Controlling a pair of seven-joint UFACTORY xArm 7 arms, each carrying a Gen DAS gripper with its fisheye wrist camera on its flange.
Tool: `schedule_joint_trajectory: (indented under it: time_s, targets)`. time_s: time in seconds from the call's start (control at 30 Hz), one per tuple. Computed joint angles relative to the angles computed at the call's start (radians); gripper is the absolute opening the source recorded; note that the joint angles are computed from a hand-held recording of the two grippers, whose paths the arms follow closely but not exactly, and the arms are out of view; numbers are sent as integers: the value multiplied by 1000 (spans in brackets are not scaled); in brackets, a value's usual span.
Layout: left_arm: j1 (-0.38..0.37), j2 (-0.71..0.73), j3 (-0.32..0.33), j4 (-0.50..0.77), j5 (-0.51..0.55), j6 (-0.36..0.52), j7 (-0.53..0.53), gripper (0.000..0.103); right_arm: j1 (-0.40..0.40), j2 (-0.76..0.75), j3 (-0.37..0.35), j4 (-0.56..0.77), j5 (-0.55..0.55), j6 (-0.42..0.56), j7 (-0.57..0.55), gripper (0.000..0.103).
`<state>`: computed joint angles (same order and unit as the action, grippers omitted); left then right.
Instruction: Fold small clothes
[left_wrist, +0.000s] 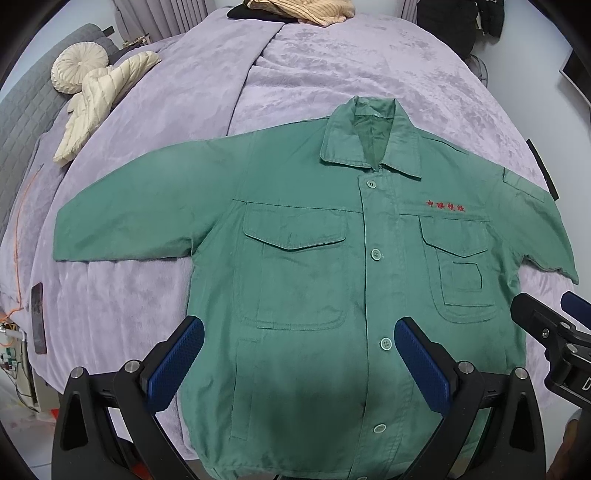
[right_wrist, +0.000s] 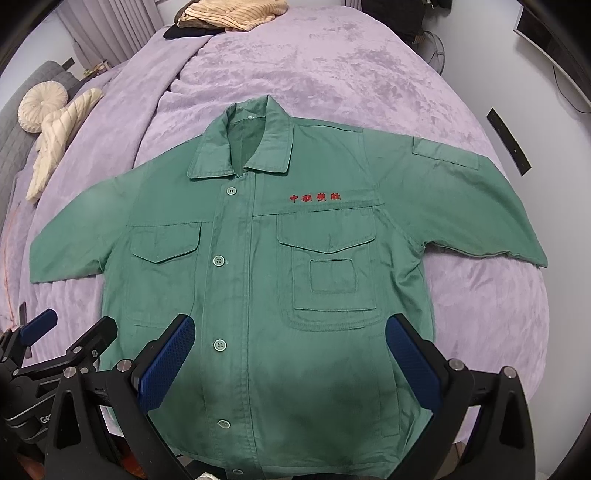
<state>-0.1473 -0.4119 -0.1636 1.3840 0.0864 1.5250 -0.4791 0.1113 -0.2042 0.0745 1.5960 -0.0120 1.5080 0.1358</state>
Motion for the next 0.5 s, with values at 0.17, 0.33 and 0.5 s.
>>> schedule_joint_trajectory:
  time_s: [0.17, 0.33, 0.5]
  targets:
    - [1, -9, 6, -14, -6, -2, 1, 103, 3, 1, 4, 0, -4, 7, 7, 103]
    - [2, -12, 9, -21, -13, -1, 4, 103, 6, 3, 6, 2, -6, 11, 13, 103]
    - [3, -14, 9, -24, -14, -3, 6, 103, 8, 5, 9, 2, -16, 8, 20, 103]
